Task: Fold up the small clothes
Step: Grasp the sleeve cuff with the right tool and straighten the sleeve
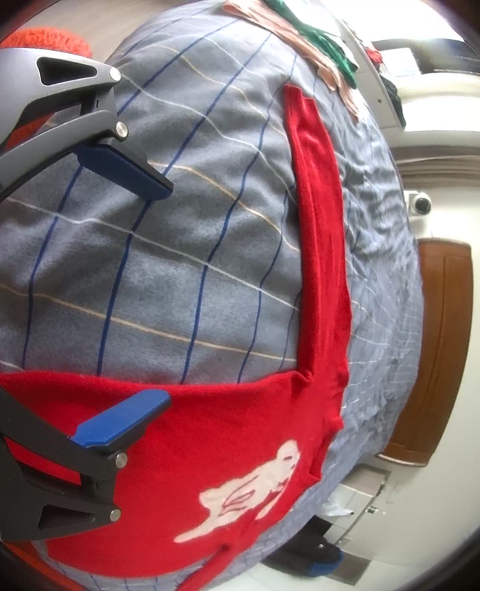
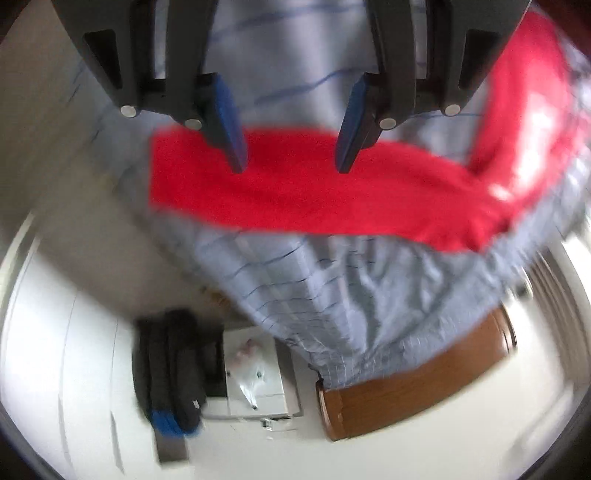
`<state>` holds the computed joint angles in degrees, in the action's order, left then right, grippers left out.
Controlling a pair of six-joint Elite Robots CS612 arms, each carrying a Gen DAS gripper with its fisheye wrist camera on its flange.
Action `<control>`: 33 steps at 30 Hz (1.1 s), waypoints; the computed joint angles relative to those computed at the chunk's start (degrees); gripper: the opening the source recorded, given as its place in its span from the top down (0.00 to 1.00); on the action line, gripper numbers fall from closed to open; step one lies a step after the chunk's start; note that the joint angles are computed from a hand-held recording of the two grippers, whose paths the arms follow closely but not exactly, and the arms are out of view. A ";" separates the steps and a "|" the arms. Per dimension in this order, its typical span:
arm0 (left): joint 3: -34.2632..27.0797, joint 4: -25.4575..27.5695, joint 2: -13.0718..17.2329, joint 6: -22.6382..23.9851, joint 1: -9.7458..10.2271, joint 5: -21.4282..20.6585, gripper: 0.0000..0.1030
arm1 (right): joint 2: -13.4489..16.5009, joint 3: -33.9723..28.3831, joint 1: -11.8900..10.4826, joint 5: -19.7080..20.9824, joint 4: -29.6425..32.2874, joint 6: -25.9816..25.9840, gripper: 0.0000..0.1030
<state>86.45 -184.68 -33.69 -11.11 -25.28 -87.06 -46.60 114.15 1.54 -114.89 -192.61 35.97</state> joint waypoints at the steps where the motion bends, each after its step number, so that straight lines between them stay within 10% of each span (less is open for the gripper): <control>1: -0.06 0.45 0.01 0.08 0.00 0.00 0.01 | 0.32 -0.31 -0.28 0.26 1.22 -0.60 0.52; 33: -0.54 2.38 0.16 -1.62 0.39 -0.19 0.01 | 0.60 -1.98 3.12 -5.13 8.52 -5.59 0.52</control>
<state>85.91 -182.30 -33.52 -12.73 -24.89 -87.26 -46.00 112.17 4.66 -120.01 -184.09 30.38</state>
